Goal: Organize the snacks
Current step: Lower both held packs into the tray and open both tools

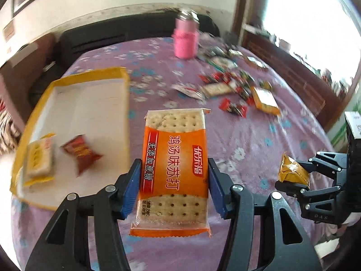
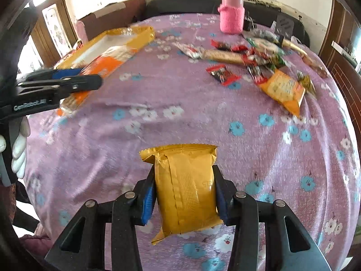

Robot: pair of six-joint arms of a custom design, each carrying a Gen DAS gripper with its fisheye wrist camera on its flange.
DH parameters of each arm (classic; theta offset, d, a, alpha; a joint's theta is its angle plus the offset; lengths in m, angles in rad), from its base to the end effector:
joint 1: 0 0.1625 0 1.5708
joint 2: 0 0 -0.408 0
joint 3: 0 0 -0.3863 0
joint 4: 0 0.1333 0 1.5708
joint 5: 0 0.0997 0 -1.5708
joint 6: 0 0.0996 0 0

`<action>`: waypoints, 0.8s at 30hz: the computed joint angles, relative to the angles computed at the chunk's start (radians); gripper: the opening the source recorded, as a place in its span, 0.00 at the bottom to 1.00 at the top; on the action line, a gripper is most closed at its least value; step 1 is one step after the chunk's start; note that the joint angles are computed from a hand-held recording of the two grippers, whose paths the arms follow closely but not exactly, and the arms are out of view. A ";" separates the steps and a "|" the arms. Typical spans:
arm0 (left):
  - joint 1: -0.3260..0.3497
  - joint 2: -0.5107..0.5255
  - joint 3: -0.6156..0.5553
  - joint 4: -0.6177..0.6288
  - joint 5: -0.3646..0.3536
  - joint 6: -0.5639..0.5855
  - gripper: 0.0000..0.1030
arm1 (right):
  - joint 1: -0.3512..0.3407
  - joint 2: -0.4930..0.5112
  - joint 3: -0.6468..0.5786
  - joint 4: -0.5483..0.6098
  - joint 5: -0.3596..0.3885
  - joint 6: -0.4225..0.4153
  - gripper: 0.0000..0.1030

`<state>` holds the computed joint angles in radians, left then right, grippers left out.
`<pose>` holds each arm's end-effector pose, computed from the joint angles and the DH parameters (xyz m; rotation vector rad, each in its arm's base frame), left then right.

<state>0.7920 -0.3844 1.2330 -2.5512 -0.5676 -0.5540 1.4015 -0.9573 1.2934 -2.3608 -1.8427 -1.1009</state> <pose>-0.3648 -0.6789 -0.0143 0.1734 2.2705 -0.8895 -0.0182 -0.7388 0.3262 1.1129 -2.3999 0.2769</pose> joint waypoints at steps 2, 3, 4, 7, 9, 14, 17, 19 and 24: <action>-0.005 -0.061 0.069 -0.011 0.026 -0.042 0.53 | 0.021 -0.005 0.003 0.007 0.021 -0.001 0.44; -0.007 -0.092 0.100 -0.008 0.050 -0.066 0.53 | 0.031 -0.004 -0.001 0.021 0.031 0.001 0.44; -0.008 -0.113 0.121 0.005 0.076 -0.087 0.53 | 0.042 -0.002 -0.009 0.039 0.045 0.003 0.44; -0.004 -0.180 0.171 0.104 0.158 -0.185 0.53 | 0.087 0.021 -0.041 0.109 0.094 0.031 0.44; 0.009 -0.225 0.201 0.159 0.190 -0.242 0.53 | 0.116 0.046 -0.072 0.159 0.122 0.054 0.44; 0.069 -0.273 0.209 0.208 0.214 -0.271 0.53 | 0.188 0.128 -0.113 0.191 0.163 0.096 0.44; 0.114 -0.268 0.174 0.201 0.201 -0.245 0.53 | 0.223 0.193 -0.146 0.203 0.149 0.129 0.44; 0.151 -0.260 0.137 0.220 0.193 -0.243 0.53 | 0.245 0.242 -0.167 0.183 0.125 0.140 0.44; 0.228 -0.227 0.052 0.259 0.153 -0.247 0.53 | 0.280 0.374 -0.259 0.120 0.047 0.189 0.44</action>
